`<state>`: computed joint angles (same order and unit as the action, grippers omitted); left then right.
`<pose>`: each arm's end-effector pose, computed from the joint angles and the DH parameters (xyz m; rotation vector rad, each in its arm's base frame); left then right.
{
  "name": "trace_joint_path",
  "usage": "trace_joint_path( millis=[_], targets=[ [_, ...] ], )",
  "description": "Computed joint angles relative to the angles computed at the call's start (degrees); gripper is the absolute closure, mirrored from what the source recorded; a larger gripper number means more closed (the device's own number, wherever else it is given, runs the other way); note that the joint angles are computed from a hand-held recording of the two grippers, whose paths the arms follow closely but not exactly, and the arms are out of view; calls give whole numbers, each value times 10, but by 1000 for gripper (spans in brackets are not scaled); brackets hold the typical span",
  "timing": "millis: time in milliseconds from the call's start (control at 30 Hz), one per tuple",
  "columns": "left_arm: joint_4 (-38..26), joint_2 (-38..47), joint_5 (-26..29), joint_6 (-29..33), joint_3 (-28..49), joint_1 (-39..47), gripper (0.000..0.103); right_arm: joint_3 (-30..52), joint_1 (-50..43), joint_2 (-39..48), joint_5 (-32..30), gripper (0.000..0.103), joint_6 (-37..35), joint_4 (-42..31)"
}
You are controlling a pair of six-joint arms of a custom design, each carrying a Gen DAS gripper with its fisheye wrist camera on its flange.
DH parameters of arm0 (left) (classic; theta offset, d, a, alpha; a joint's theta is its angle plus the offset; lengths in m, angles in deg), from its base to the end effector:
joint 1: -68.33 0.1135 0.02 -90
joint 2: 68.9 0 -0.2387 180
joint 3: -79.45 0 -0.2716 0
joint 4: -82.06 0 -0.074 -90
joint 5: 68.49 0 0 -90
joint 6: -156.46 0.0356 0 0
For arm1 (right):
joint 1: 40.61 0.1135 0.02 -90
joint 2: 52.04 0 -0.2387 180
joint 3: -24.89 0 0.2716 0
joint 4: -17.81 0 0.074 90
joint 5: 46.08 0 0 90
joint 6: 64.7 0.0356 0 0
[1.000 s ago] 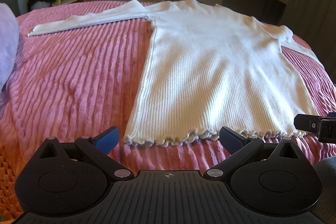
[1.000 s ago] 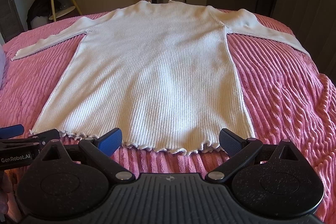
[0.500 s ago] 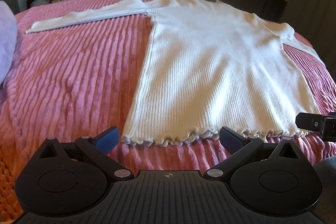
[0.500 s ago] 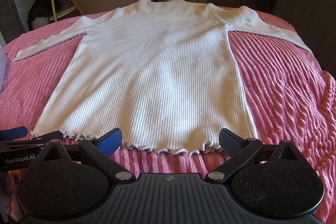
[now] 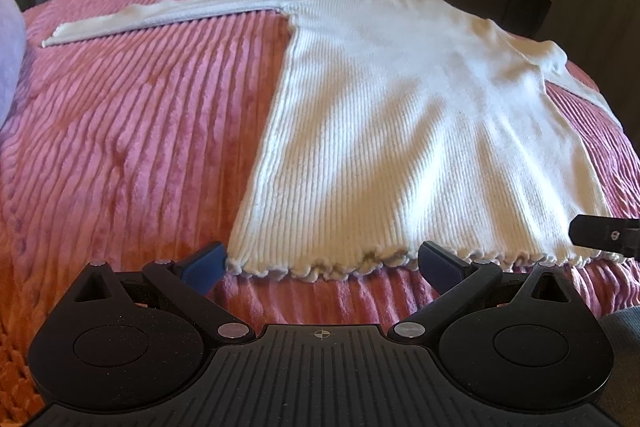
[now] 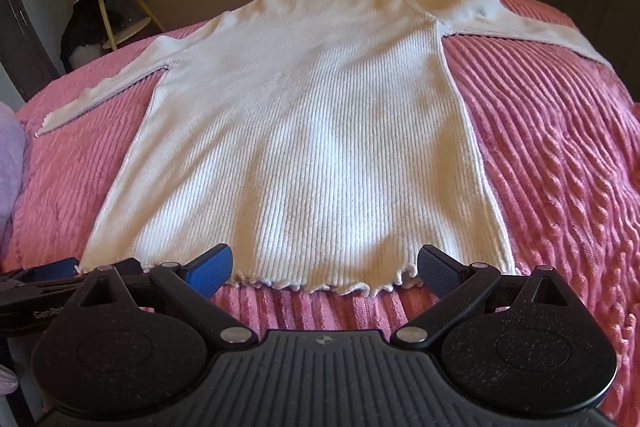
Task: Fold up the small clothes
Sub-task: 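Grasp the sleeve cuff of the white top with the right gripper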
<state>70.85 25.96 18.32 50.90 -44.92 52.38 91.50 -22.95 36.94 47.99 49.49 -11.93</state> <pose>0.3086 -0.0861 0.0951 -0.0162 2.4571 -0.1741 0.3192 0.0990 0.1624 0.1722 2.4847 0.2227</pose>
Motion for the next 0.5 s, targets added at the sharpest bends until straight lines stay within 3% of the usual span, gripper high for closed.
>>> trace_joint_path(
  millis=[233, 333, 500],
  targets=[
    [-17, 19, 22, -2, 23, 10, 0, 10, -38, 10, -72, 4, -3, 3],
    [-33, 21, 22, 0, 37, 13, 0, 17, -75, 22, -103, 4, -16, 41],
    [-43, 45, 28, 14, 98, 11, 0, 78, -173, 137, -248, 4, 66, 135]
  ],
)
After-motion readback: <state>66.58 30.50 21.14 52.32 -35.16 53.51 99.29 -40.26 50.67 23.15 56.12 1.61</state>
